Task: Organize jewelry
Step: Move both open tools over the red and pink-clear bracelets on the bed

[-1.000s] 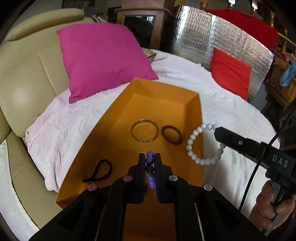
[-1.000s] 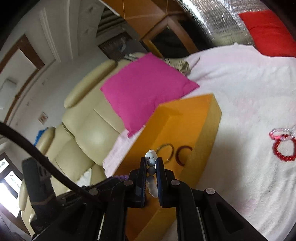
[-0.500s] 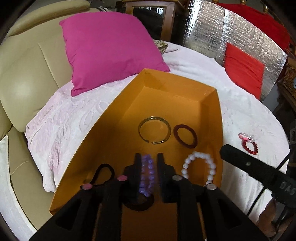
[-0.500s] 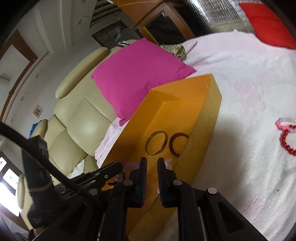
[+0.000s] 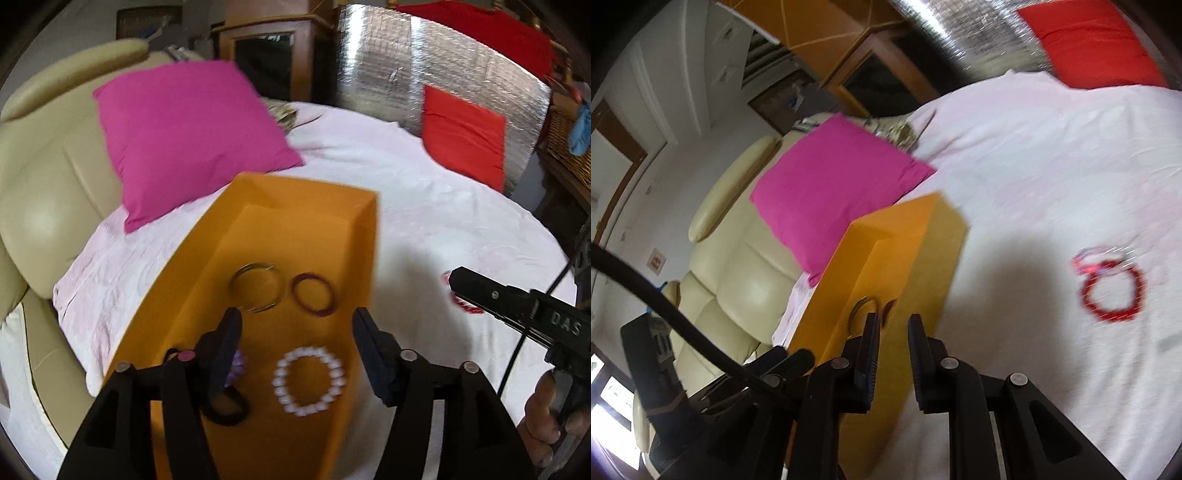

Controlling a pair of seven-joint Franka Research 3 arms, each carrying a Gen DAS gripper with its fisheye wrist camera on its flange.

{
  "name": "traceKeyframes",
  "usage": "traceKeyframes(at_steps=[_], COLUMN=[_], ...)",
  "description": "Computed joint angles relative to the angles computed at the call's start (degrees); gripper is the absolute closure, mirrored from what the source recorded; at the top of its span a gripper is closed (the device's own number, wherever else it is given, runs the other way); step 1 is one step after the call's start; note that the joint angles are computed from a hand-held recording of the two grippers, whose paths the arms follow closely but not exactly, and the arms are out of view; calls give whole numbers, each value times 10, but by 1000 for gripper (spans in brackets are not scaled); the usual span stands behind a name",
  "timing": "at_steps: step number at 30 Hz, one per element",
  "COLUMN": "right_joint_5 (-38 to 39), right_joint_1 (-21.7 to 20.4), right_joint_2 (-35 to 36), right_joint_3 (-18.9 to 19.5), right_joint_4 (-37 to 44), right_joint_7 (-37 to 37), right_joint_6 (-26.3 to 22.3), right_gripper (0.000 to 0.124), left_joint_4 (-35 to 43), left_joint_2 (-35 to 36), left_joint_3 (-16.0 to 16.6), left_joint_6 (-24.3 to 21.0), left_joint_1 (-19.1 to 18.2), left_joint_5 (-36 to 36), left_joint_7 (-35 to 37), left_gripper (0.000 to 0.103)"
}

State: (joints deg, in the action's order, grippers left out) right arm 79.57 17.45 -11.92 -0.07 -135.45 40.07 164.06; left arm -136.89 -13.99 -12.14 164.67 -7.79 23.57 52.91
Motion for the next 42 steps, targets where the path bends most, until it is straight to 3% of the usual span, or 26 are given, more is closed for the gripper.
traceKeyframes(at_steps=[8,12,17,20,24,26,28,31,34,37,39,42], right_joint_5=[-81,-141,-186,-210,-220,-211,-187,-175,-172,-206,-230,-265], right_joint_1=[-59,-93,-120,-129,-127,-125,-123,-129,-136,-143,-146,-151], right_joint_2=[-60,-79,-93,-91,-70,-56,-34,7,43,74,93,122], right_joint_3=[-48,-73,-100,-103,-111,-119,-119,-102,-79,-58,-48,-39], right_joint_4=[-48,-67,-79,-76,-57,-43,-25,5,31,53,64,82], right_joint_7=[73,132,172,191,197,189,173,165,166,203,226,268], right_joint_6=[13,5,-5,-8,-33,-69,-90,-117,-115,-106,-95,-91], right_gripper=[106,104,103,103,100,87,81,81,81,81,81,82], left_joint_4=[63,116,169,198,248,240,228,220,203,196,192,191], left_joint_2=[40,95,169,201,224,224,223,218,203,201,203,203], left_joint_3=[-41,-53,-47,-40,-18,-14,-15,-13,-6,-13,-21,-23], left_joint_6=[-30,-35,-32,-35,-116,-115,-115,-125,-108,-97,-87,-79], left_joint_1=[-29,-51,-93,-110,-135,-135,-130,-127,-125,-112,-99,-96], left_joint_5=[26,55,45,36,89,111,109,113,165,119,50,10], left_joint_7=[-56,-119,-168,-153,-198,-188,-158,-138,-152,-102,-41,-9], left_gripper=[26,23,21,21,21,21,21,21,21,21,21,21])
